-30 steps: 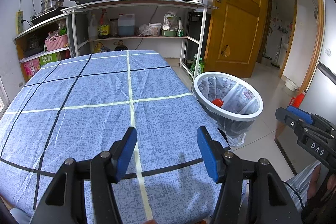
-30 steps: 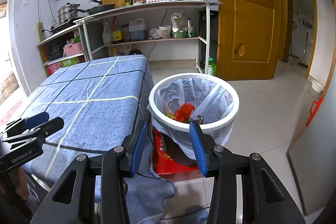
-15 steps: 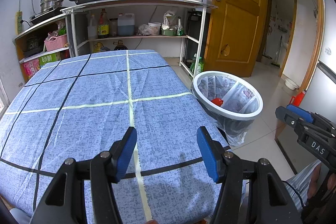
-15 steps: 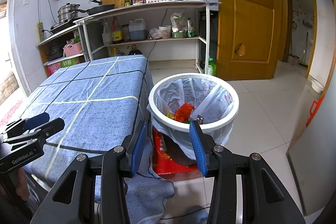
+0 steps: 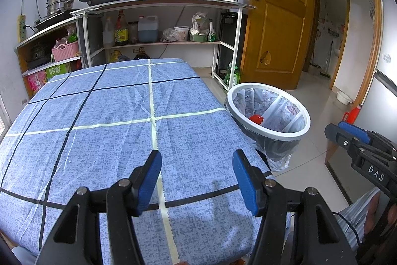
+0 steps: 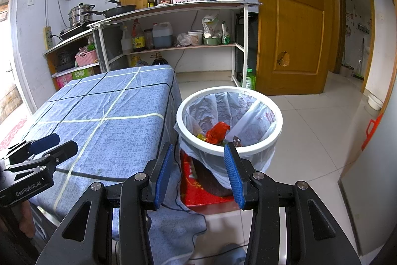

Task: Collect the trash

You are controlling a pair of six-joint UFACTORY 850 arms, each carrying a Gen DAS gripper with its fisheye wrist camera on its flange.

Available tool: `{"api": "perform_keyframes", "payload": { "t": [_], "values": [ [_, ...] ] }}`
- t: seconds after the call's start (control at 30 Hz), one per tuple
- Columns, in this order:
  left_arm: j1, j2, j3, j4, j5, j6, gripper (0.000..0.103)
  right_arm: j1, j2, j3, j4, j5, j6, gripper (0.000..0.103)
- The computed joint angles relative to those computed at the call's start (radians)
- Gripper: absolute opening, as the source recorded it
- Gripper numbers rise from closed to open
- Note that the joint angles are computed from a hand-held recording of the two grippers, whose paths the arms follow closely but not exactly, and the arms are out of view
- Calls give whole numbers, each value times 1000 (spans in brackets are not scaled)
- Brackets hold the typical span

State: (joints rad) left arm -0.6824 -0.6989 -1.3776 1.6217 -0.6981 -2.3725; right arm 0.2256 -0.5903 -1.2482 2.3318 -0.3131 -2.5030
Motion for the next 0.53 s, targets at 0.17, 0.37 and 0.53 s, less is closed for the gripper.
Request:
{"api": "perform_keyframes", "payload": {
  "t": [0.17, 0.37, 0.53],
  "values": [
    [0, -6, -5, -16, -5, 19, 61, -1, -1, -1, -6, -1, 0, 43],
    [2, -10, -7, -19, 1, 26, 61, -1, -1, -2, -10, -1, 5, 43],
    [5, -6, 0, -6, 2, 14, 61, -1, 1, -1, -13, -1, 9, 43]
  ]
}}
